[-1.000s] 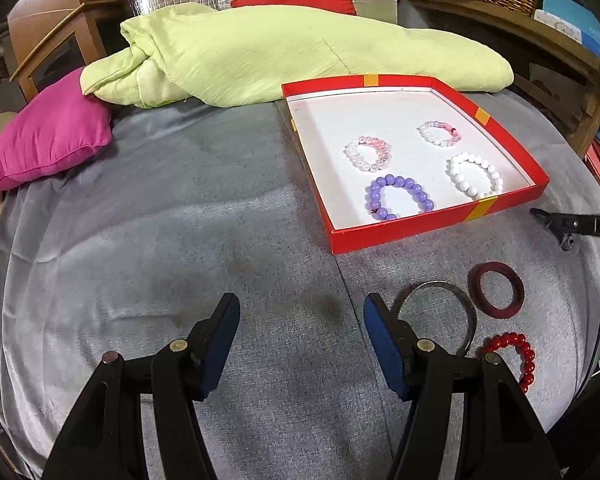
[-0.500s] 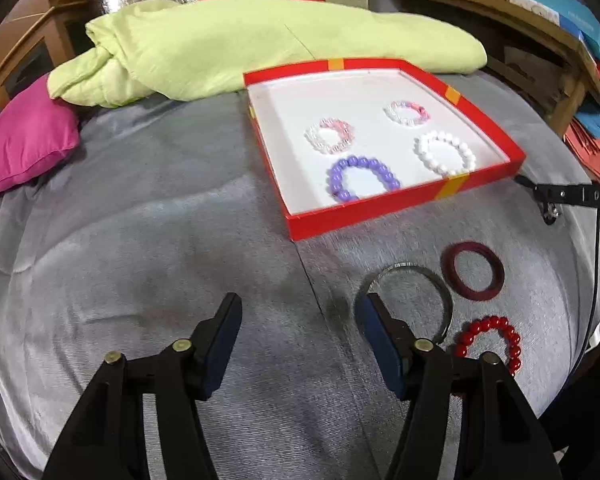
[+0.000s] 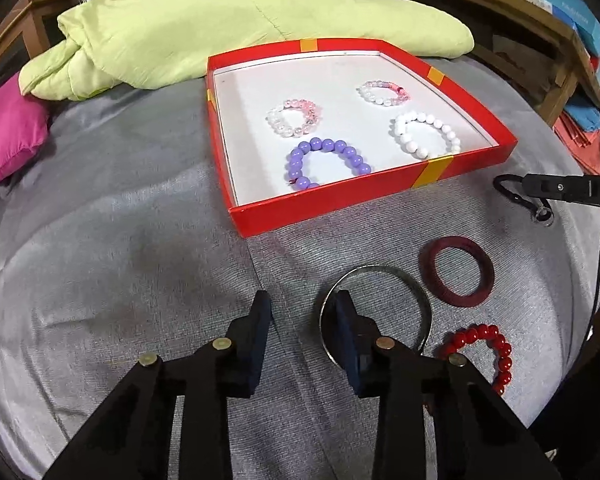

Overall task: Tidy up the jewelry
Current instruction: 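Grasp the silver bangle with the left tool while the right tool holds the hair tie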

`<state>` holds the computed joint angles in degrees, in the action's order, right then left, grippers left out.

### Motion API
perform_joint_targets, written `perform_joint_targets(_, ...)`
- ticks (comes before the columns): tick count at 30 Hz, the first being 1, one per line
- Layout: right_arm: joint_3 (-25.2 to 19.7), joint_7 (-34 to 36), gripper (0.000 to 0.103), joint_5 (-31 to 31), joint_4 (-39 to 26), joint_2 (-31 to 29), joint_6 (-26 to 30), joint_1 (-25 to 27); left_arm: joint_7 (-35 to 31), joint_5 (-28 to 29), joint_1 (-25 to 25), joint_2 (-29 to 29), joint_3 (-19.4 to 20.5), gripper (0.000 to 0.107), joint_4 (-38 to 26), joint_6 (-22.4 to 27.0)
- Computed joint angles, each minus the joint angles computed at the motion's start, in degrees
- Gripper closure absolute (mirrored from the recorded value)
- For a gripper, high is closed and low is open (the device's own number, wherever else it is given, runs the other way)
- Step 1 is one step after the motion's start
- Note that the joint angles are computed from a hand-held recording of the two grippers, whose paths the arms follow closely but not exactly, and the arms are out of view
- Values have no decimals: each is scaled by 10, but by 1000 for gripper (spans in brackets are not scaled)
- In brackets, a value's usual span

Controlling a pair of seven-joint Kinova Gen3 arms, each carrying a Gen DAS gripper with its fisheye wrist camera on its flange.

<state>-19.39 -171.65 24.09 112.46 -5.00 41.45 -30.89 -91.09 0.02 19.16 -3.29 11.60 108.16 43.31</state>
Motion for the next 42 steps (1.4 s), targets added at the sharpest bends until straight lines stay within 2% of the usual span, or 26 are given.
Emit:
perform_joint_targets(2, -1, 3, 97, -2, -5, 5, -6, -3, 4, -5, 0, -1, 1, 76, 1, -2)
perform_joint_targets(6, -1, 0, 97, 4, -12, 15, -13, -13, 20, -15, -3, -6, 0, 91, 4, -7)
perform_joint_targets(10, 7, 7, 97, -10, -12, 17, -40, -16, 16, -14, -7, -16, -3, 102, 12, -17)
perform_joint_targets(21, 4, -2, 97, -6, -12, 20, -82, -18, -67, 56, -25, -55, -39, 104, 24, -31)
perform_joint_targets(23, 4, -3, 97, -4, -17, 25, -78, -21, -63, 47, -34, -50, -27, 104, 23, -28)
perform_joint_targets(24, 5, -1, 97, -6, -20, 28, -76, -23, -57, 41, -36, -48, -22, 103, 22, -26)
perform_joint_targets(26, 8, 5, 97, -11, -24, 33, -74, -28, -66, 44, -30, -37, -24, 86, 15, -12)
perform_joint_targets(27, 10, 6, 97, -11, -23, 33, -73, -29, -62, 41, -32, -35, -18, 64, 14, -9)
perform_joint_targets(28, 11, 6, 97, -11, -25, 34, -71, -31, -54, 34, -33, -36, -12, 46, 15, -10)
perform_joint_targets(35, 19, 10, 97, -22, -18, 29, -68, -30, -109, 88, -17, -35, -23, 39, 16, -9)
perform_joint_targets(42, 16, 15, 97, -26, -15, 25, -67, -25, -54, 33, -1, -1, 9, 38, 4, -2)
